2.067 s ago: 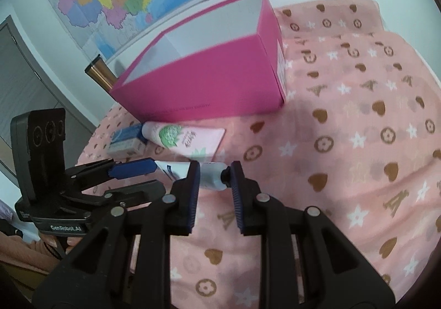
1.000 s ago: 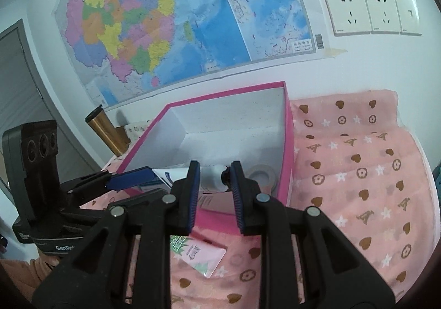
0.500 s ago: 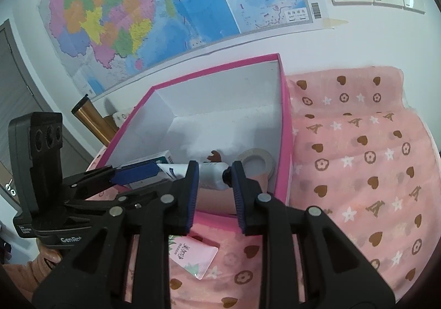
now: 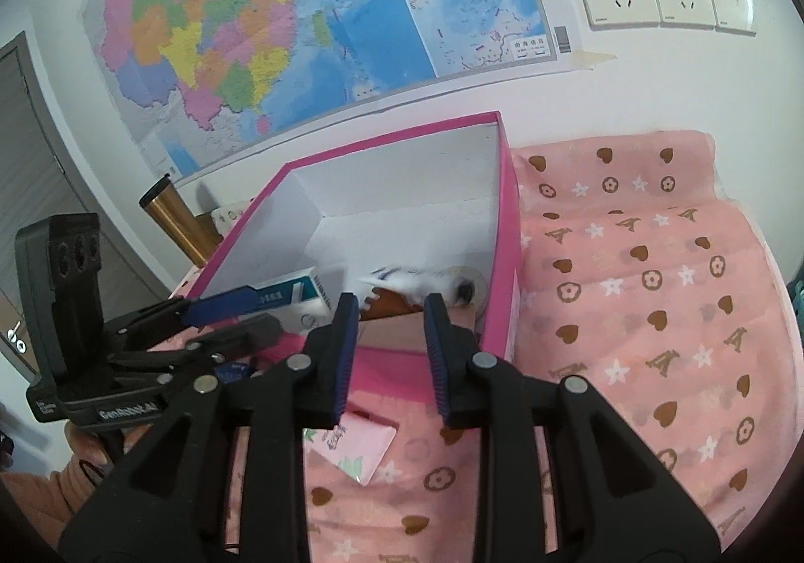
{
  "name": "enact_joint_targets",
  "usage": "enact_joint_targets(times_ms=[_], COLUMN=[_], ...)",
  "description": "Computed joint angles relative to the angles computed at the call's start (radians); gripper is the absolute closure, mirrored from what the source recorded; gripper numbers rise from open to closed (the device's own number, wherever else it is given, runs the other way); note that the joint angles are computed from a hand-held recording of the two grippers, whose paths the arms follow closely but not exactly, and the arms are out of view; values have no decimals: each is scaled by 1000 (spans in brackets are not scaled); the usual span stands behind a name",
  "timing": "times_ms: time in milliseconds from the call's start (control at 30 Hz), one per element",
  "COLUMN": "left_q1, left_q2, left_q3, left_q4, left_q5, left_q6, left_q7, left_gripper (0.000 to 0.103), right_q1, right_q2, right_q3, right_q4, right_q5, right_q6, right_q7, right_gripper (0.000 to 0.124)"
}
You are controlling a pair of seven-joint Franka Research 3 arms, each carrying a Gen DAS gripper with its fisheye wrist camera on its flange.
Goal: Organize rigid objects
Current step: 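Carry the white tube into the magenta box and open the right gripper, then move the right gripper to the pink lotion tube with green leaf print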
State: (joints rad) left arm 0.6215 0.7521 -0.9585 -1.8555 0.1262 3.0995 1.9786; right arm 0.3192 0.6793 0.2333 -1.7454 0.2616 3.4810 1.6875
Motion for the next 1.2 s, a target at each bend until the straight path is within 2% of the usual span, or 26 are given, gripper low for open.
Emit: enact_joint_targets(times_ms=[333,433,533,600,833,1200], left_q1=[185,222,237,230,214,106], left_q2=[-5,-6,-14,-18,-15,-40], left_q3=[-107,-118,-105,-85,-41,76], left_q4=[-172,-206,-232,-235,-241,-193], left_q5=[122,160,193,212,229,183], left_q6=[98,104,110,98,68,57], left_q7=[-32,-62,-98,-125,-180,-214], left_gripper=[42,41,41,41,41,41], right_q1=[-51,-76,-86,-91,-151,-189], right_q2=[-37,-41,-37,-26,48,145], right_q3=[60,90,104,110,187,264], right_q4=[-104,-139,-159,-161,-119,-30], right_q5=[-76,-125,-160,-175,-231,-208], right_q6=[59,75,73,59,-10,-93], right_q7=[36,61,84,97,130,72], right_gripper=[90,90,87,83,83,78])
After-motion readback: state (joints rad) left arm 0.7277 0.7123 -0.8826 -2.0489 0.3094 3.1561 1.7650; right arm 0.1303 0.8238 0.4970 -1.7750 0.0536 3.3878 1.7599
